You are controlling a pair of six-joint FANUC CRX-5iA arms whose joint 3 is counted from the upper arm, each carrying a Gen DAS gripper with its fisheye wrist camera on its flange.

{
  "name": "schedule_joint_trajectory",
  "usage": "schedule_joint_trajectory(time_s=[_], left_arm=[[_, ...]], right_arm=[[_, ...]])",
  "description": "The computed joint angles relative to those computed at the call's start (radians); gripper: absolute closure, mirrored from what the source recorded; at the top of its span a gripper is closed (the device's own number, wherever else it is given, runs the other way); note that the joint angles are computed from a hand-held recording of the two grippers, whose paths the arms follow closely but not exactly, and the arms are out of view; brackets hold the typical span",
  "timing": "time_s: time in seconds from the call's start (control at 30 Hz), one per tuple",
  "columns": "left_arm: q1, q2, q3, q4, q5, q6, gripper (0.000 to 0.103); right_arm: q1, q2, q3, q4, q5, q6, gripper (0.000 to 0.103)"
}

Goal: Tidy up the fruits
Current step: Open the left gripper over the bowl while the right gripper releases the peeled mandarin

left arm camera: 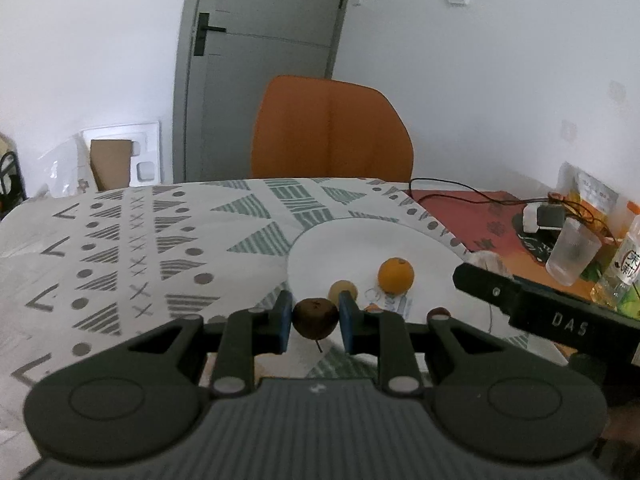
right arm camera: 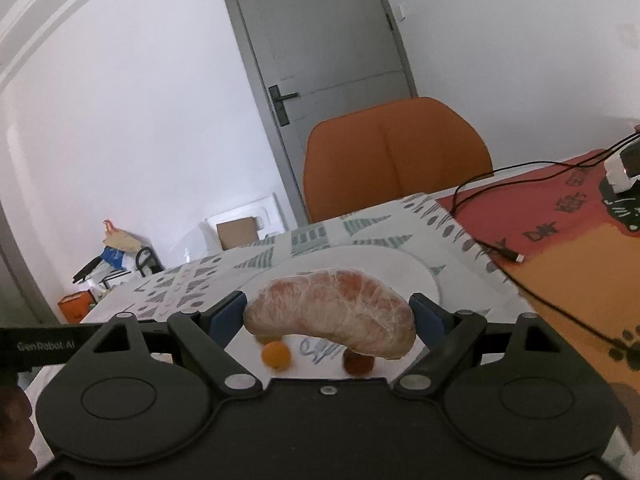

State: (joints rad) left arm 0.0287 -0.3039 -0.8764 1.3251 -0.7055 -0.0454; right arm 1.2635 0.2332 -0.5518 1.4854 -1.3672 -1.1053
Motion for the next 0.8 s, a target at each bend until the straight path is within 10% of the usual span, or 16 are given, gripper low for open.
schedule_joint_trajectory(time_s=[0.8], left_arm=[[-0.136, 0.108, 0.052, 0.076, 0.021, -0.079, 0.077]], right_arm=[[0.073, 0.013, 0.037, -0.167, -0.074, 0.044, 0.012]])
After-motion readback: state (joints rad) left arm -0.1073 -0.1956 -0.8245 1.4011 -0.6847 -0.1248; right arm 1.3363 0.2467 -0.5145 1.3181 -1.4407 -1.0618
